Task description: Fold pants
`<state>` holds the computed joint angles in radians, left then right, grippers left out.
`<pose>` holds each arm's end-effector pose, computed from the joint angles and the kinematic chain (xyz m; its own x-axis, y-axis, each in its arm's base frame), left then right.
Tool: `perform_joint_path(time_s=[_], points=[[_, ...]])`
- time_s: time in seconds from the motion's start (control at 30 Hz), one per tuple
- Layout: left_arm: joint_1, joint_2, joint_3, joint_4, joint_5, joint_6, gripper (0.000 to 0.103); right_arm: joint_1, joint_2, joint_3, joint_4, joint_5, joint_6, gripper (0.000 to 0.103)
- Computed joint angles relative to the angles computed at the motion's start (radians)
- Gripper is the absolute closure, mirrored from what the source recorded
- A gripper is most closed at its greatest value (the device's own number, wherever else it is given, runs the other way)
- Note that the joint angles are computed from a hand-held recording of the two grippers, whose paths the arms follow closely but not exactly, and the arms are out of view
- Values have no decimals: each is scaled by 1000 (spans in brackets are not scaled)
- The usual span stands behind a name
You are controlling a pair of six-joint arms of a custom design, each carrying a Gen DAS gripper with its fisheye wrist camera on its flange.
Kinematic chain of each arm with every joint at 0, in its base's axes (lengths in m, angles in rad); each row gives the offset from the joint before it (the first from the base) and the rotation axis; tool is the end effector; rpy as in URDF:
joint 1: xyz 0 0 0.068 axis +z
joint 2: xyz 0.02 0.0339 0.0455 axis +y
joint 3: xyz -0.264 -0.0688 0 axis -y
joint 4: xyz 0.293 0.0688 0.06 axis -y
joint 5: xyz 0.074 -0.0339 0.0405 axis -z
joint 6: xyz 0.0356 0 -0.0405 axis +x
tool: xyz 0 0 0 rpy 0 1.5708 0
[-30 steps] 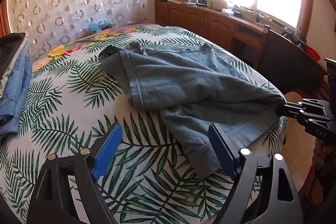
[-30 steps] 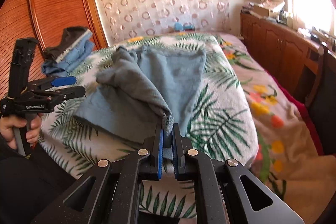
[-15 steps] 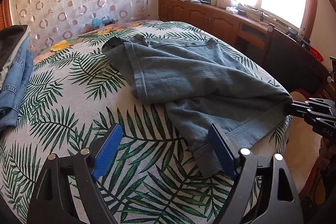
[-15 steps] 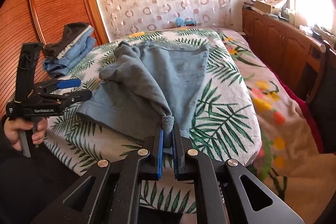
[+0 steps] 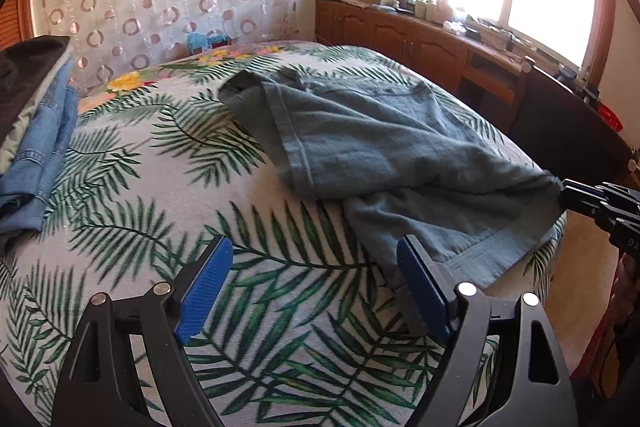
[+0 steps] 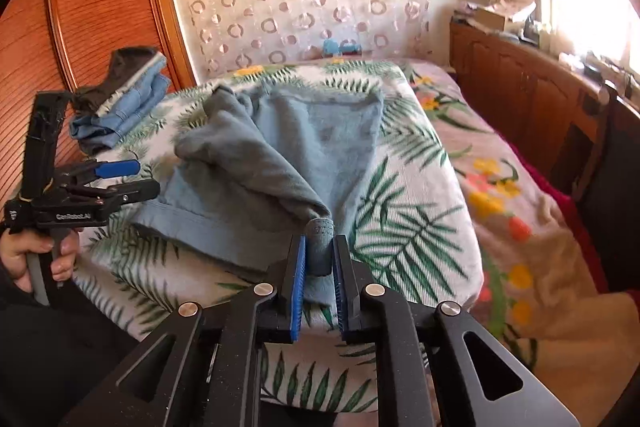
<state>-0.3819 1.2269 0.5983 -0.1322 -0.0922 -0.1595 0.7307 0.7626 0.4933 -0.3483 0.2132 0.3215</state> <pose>0.2634 -0.1023 0.1628 -0.6808 0.1030 -0.7252 0.2037 0.9776 -0.0524 0.1660 0.1387 0.2128 -0.5747 -0.1003 -0.8122 -0.3607 0.9219 0.1414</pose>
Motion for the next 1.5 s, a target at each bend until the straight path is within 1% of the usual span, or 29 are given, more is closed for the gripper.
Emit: perform_joint_path(time_s=[0.03, 0.13, 0.2, 0.27, 0.43, 0.53, 0.6, 0.8, 1.1, 1.17, 1.2, 1.27, 1.37, 1.5], points=[[8, -13, -4, -2, 2, -1, 18, 6, -6, 2, -3, 15, -1, 88], [36, -57, -20, -7, 8, -2, 18, 11, -9, 14, 2, 37, -11, 82], [52, -81, -32, -6, 5, 1, 18, 9, 15, 31, 7, 41, -19, 77], [68, -94, -45, 8, 5, -3, 18, 9, 50, 48, 30, 38, -26, 76], [86, -108, -64, 41, -32, 0, 18, -8, 208, 115, 144, -21, -63, 74], [105, -124, -71, 38, -23, 5, 18, 2, 300, 166, 195, -35, -96, 73], [119, -135, -75, 36, -20, 8, 18, 0, 371, 209, 228, -67, -114, 72], [167, -158, -88, 33, -4, 12, 18, -20, 540, 322, 263, -158, -159, 70], [200, -184, -104, 36, 12, 12, 18, -25, 751, 524, 218, -222, -223, 70], [201, -194, -109, 35, 10, 14, 18, -33, 791, 562, 202, -253, -232, 70], [201, -197, -110, 35, 10, 16, 18, -39, 812, 582, 192, -268, -232, 66], [205, -201, -113, 34, 13, 18, 18, -48, 856, 624, 172, -286, -237, 61], [208, -204, -115, 31, 16, 18, 18, -44, 916, 691, 137, -279, -250, 60], [212, -205, -119, 30, 19, 15, 18, -20, 961, 745, 105, -249, -267, 58]])
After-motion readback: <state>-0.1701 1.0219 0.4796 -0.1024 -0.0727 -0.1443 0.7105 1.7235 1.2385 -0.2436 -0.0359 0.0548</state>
